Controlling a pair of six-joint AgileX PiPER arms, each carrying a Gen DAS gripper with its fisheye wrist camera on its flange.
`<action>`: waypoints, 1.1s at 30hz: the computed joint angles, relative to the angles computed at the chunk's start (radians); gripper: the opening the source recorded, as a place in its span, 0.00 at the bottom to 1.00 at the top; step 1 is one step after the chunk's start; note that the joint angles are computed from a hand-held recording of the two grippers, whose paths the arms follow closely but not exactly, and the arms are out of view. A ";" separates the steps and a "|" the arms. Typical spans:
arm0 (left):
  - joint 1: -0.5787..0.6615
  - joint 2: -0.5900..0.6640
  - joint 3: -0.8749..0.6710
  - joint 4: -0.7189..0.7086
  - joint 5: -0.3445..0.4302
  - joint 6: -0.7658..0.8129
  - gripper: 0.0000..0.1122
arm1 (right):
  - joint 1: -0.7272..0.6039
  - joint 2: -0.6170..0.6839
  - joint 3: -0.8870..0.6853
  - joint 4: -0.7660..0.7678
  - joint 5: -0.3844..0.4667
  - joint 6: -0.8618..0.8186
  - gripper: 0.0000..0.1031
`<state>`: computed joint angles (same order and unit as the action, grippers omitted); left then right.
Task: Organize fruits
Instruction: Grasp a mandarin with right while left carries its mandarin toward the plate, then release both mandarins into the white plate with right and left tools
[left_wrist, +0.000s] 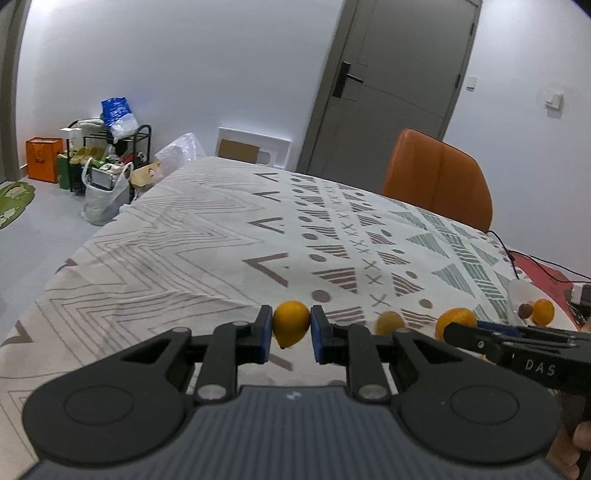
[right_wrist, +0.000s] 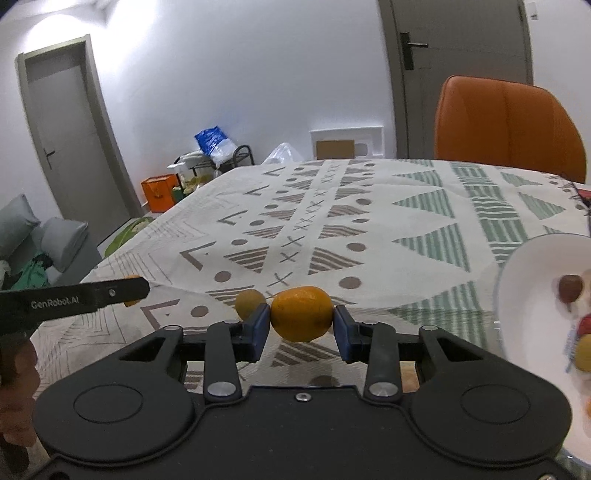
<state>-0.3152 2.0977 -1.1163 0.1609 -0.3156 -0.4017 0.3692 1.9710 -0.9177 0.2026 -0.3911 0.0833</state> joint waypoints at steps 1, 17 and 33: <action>-0.005 0.000 -0.001 0.001 0.001 0.001 0.18 | -0.003 -0.011 0.014 0.007 -0.009 -0.003 0.34; -0.100 0.012 -0.058 -0.013 0.028 0.033 0.18 | -0.077 -0.143 0.208 0.013 -0.131 0.038 0.34; -0.179 0.043 -0.125 0.004 0.071 0.036 0.18 | -0.173 -0.191 0.349 -0.040 -0.227 0.109 0.34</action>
<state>-0.4944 2.1403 -1.2416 0.1646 -0.2442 -0.3660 0.1966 1.7800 -0.5689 0.1631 -0.6177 0.1923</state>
